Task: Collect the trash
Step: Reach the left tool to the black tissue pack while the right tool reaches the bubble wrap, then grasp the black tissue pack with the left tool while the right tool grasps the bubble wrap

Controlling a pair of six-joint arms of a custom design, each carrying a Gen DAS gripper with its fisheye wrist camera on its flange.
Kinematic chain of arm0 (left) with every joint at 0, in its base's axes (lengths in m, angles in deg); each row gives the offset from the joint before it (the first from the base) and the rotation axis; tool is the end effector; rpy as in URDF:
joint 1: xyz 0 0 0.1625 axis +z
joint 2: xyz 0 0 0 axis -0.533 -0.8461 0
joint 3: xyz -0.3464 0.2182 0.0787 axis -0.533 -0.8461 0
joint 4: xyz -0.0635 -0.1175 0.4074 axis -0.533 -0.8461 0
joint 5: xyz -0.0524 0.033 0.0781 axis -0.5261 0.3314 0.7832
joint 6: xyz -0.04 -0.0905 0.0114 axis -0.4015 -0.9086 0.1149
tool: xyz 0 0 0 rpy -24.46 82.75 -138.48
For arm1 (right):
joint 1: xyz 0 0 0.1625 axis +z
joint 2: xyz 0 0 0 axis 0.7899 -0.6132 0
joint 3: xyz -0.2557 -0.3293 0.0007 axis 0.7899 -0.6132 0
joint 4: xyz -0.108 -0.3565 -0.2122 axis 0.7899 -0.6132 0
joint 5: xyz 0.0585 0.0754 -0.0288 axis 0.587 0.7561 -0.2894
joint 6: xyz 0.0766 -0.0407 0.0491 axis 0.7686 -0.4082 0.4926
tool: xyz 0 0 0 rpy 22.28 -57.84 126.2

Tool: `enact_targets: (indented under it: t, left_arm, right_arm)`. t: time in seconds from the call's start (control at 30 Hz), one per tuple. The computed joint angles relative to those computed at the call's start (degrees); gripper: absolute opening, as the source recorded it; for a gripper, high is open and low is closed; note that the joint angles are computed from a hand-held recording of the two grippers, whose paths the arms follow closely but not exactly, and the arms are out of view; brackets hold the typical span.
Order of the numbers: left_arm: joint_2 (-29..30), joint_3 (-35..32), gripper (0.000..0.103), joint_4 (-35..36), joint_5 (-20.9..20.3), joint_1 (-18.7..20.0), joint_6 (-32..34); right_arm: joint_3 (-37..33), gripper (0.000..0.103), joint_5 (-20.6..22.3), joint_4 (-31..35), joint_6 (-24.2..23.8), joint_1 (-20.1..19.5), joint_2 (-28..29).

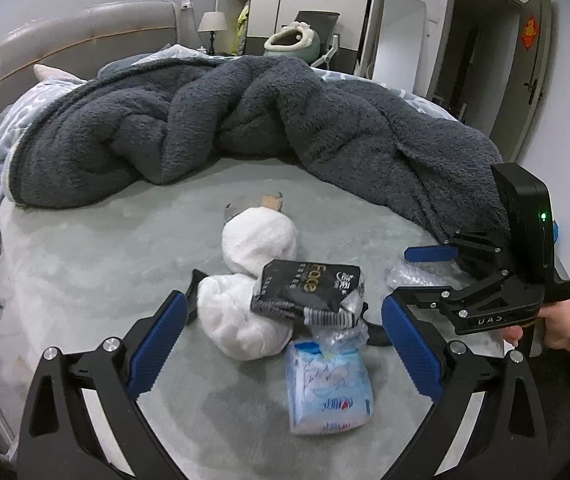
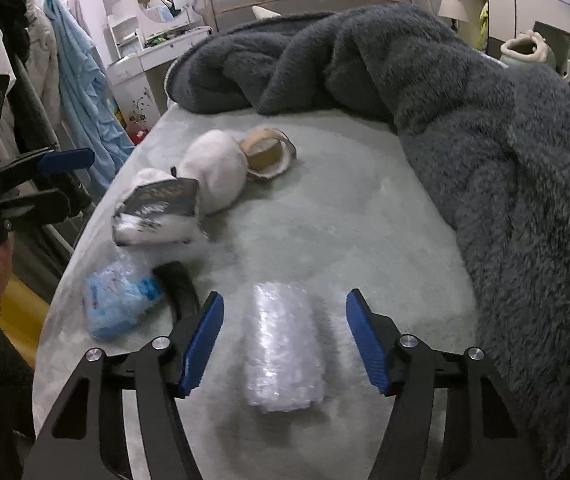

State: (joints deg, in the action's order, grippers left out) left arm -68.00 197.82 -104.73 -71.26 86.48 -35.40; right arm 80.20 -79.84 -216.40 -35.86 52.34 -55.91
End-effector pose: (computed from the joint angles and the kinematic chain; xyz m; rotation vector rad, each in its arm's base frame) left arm -0.1598 -0.5341 0.2843 0.9515 2.4598 -0.7401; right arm 0.2439 -0.5517 0.1383 0.8855 -2.5047 0.6134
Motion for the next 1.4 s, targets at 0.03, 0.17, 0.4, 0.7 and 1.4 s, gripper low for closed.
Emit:
enact_targets:
  t: [0.03,0.17,0.4,0.7,1.4]
  left_arm:
    - [0.5,-0.3,0.099,0.0,-0.3,0.0,0.3]
    - [2.3,-1.6,0.099,0.2,-0.8,0.4,1.1]
    - [4.9,-4.0,0.098,2.9,-1.2,1.1,-0.2]
    - [7.4,-4.9,0.097,4.6,0.6,1.0,-0.6]
    - [5.8,-4.4,0.079,3.1,-0.5,1.1,-5.0]
  right_arm:
    - [0.1,0.057,-0.3,0.2,0.0,-0.1,-0.1]
    - [0.8,0.049,-0.3,2.0,-0.5,-0.3,-0.9]
    - [1.5,0.033,-0.8,2.4,-2.2,-0.7,-1.2]
    - [2.6,0.033,2.5,1.4,-2.2,-1.0,-2.9]
    - [0.1,0.033,5.7,0.6,2.4,1.5,-1.7]
